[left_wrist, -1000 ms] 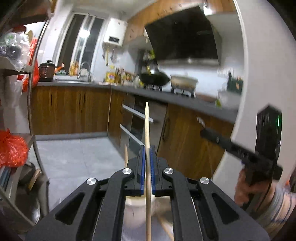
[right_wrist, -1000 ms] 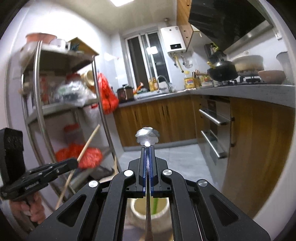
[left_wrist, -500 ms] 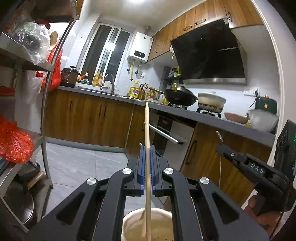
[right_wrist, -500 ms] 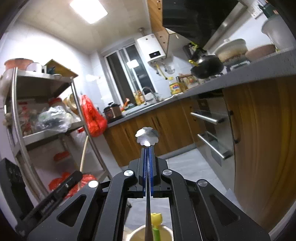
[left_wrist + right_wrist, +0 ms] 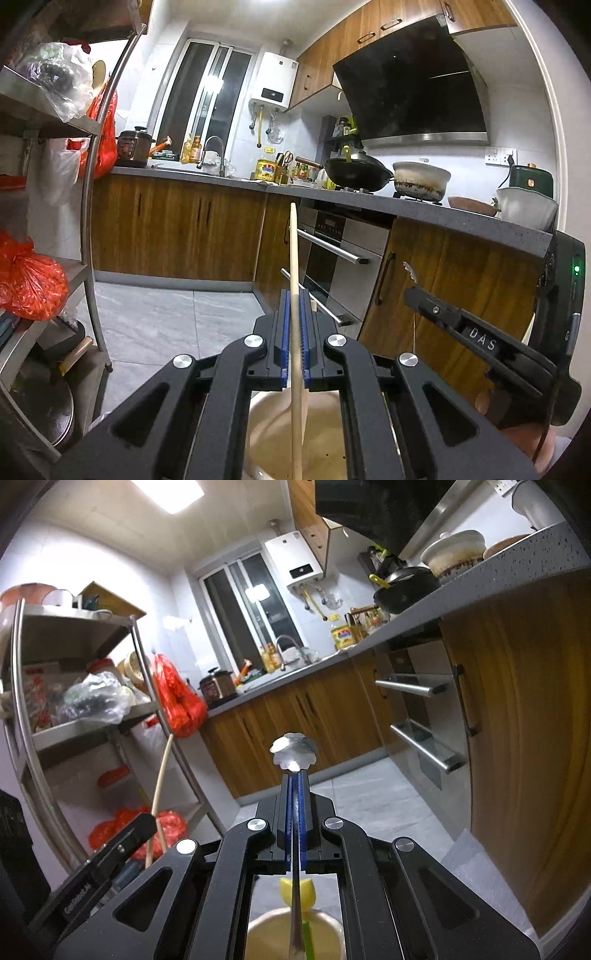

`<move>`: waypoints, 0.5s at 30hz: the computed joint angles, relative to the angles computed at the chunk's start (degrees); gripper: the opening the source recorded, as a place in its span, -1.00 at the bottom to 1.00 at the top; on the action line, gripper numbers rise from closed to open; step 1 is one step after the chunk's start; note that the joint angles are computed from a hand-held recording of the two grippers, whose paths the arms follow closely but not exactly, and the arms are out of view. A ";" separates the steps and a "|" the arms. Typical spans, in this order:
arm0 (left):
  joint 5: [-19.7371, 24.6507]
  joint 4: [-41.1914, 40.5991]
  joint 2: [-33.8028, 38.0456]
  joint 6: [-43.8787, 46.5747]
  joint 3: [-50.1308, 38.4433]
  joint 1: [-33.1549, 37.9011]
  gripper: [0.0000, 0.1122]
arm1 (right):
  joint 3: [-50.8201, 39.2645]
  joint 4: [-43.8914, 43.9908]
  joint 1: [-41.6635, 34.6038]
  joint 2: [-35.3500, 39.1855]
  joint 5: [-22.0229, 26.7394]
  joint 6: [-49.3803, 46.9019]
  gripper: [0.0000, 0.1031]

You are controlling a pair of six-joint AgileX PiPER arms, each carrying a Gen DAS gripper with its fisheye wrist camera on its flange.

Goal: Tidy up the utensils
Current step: 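Lower the chopstick into the tall pot while the right tool lowers the spoon into the short pot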

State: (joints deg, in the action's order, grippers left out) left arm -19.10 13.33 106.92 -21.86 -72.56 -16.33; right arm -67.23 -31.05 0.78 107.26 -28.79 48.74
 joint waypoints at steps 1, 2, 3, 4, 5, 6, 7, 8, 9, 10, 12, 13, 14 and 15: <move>0.12 0.03 -0.03 0.02 0.08 0.01 -0.92 | 0.36 -0.15 0.05 -0.16 0.18 0.06 -0.93; 0.12 -0.38 -0.11 0.54 0.33 -0.03 -0.92 | 0.86 -0.34 0.06 -0.41 0.28 0.16 -0.93; 0.48 -0.94 -0.21 1.24 0.46 -0.10 -0.92 | 1.28 -0.92 0.09 -0.69 0.66 0.52 -0.93; 1.00 -0.88 -0.34 1.38 0.65 -0.11 -0.92 | 1.53 -1.38 0.10 -0.86 1.01 0.74 -0.93; 1.49 -0.73 -0.46 1.26 0.62 -0.13 -0.92 | 2.08 -2.05 0.03 -1.22 1.24 1.07 -0.93; 1.84 0.47 -0.80 0.16 1.10 0.07 -0.92 | 2.70 -3.33 -0.20 -1.63 1.19 1.97 -0.93; 2.16 1.21 -1.23 -0.48 1.69 0.17 -0.92 | 3.11 -4.66 -0.47 -1.90 1.14 3.05 -0.92; 2.64 2.49 -1.82 -1.51 2.46 0.35 -0.92 | 3.26 -6.56 -0.78 -2.12 1.36 4.67 -0.92; 2.95 3.34 -2.24 -2.20 3.11 0.40 -0.92 | 3.62 -8.17 -1.00 -2.38 1.51 6.01 -0.92; 3.27 4.90 -2.75 -3.60 3.84 0.54 -0.92 | 3.96 -10.41 -1.29 -2.68 1.72 7.95 -0.92; 3.83 7.43 -3.89 -5.47 5.43 0.64 -0.92 | 4.93 -13.29 -1.75 -3.35 1.97 10.28 -0.92; 4.35 7.57 -4.39 -5.20 6.08 0.53 -0.92 | 5.45 -13.63 -1.86 -3.57 1.91 10.45 -0.93; 4.93 8.98 -5.04 -6.09 6.83 0.50 -0.92 | 5.84 -14.54 -2.05 -3.86 1.96 11.21 -0.92; 5.26 9.95 -5.51 -6.71 7.42 0.51 -0.92 | 6.13 -15.46 -2.18 -4.11 2.18 12.02 -0.92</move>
State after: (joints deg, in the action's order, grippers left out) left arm -13.84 23.28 101.41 -28.57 -65.14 -15.82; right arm -61.10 -46.51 -1.41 103.15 -26.60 60.76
